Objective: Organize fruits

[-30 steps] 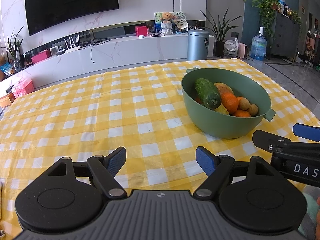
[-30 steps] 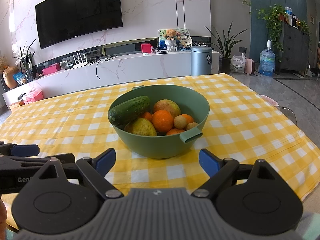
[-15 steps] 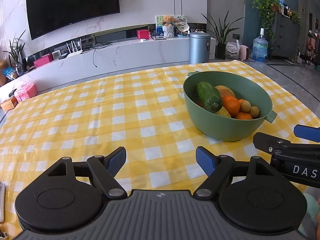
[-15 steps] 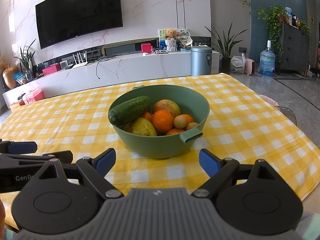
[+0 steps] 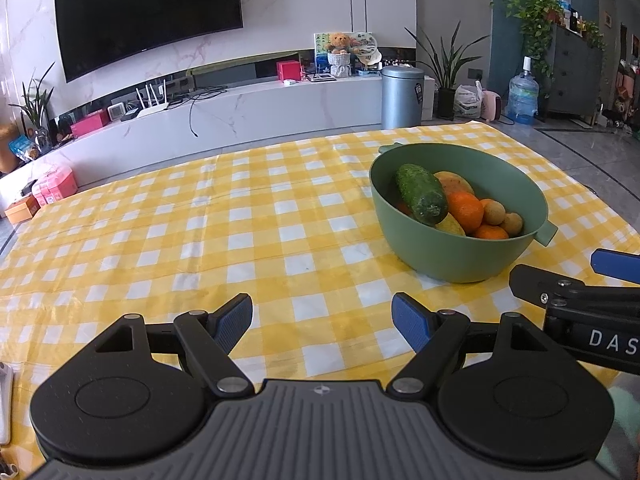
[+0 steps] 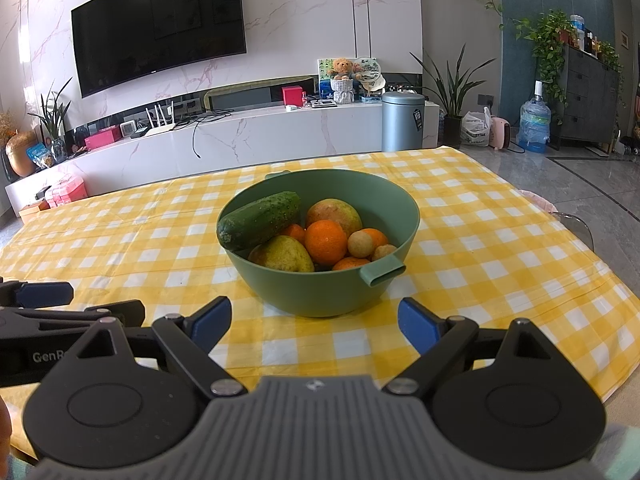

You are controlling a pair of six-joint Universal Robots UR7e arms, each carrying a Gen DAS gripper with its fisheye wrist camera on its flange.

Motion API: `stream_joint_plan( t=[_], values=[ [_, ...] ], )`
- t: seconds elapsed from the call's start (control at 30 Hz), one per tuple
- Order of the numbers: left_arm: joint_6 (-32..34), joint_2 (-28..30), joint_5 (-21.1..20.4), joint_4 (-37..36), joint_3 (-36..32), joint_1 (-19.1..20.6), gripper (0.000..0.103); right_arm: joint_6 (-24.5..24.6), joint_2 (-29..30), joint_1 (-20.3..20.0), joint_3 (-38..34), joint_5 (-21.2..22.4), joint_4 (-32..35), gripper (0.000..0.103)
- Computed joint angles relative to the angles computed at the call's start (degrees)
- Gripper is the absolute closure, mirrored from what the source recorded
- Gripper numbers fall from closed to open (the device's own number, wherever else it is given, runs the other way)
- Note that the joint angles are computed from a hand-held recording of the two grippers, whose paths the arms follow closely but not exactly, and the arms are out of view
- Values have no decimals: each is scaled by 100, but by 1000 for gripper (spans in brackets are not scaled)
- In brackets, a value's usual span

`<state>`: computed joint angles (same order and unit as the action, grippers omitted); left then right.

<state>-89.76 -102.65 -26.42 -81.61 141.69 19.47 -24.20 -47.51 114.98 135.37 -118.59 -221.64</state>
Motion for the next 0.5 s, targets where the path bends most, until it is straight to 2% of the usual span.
stream_joint_plan(
  t=[0.5],
  values=[
    [131,-20,-32,-112,50,-25,10,-19,-22,-6,6,-7,14,16]
  ],
)
